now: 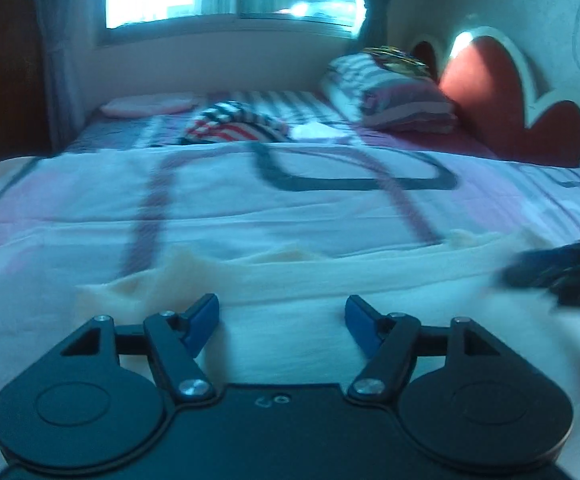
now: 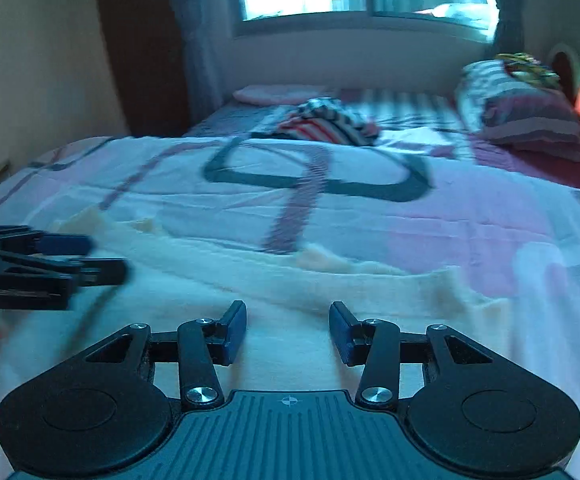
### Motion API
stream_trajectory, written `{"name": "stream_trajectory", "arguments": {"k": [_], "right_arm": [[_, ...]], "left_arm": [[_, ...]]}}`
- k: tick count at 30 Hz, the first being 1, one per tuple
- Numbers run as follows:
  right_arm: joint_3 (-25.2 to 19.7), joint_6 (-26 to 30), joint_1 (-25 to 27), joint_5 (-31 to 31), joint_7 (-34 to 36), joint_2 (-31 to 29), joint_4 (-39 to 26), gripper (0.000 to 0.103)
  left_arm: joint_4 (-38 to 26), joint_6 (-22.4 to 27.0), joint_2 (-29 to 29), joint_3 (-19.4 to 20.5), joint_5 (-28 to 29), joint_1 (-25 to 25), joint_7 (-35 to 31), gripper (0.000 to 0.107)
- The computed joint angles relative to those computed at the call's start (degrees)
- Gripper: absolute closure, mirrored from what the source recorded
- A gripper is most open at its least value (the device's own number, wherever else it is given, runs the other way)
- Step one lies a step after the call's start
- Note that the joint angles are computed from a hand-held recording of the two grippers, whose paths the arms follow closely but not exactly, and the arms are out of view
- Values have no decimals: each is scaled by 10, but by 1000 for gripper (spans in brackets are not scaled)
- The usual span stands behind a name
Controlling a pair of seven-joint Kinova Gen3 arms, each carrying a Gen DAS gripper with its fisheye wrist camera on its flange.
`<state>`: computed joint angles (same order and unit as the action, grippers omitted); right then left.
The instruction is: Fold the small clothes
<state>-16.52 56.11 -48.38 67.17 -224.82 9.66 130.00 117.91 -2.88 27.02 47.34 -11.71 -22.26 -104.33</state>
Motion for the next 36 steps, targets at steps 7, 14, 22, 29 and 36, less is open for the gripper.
{"name": "stream_trajectory", "arguments": {"k": [7, 14, 22, 29, 36], "right_arm": [[-34, -2, 0, 32, -96, -73, 52, 61], [-42, -29, -32, 51, -34, -6, -1, 61], [-52, 25, -74, -17, 5, -19, -32, 61], [-45, 54, -112, -61, -1, 11, -57, 61], [-45, 70, -130, -77, 7, 8, -73, 61]], "left_arm": [[29, -15, -23, 100, -32, -118, 8, 39], [85, -15, -40, 113, -27, -76, 2, 35], [108, -6, -56, 210, -51, -184, 53, 37], [157, -30, -110, 181, -26, -146, 46, 37], [150, -16, -130, 176, -45, -138, 106, 38]]}}
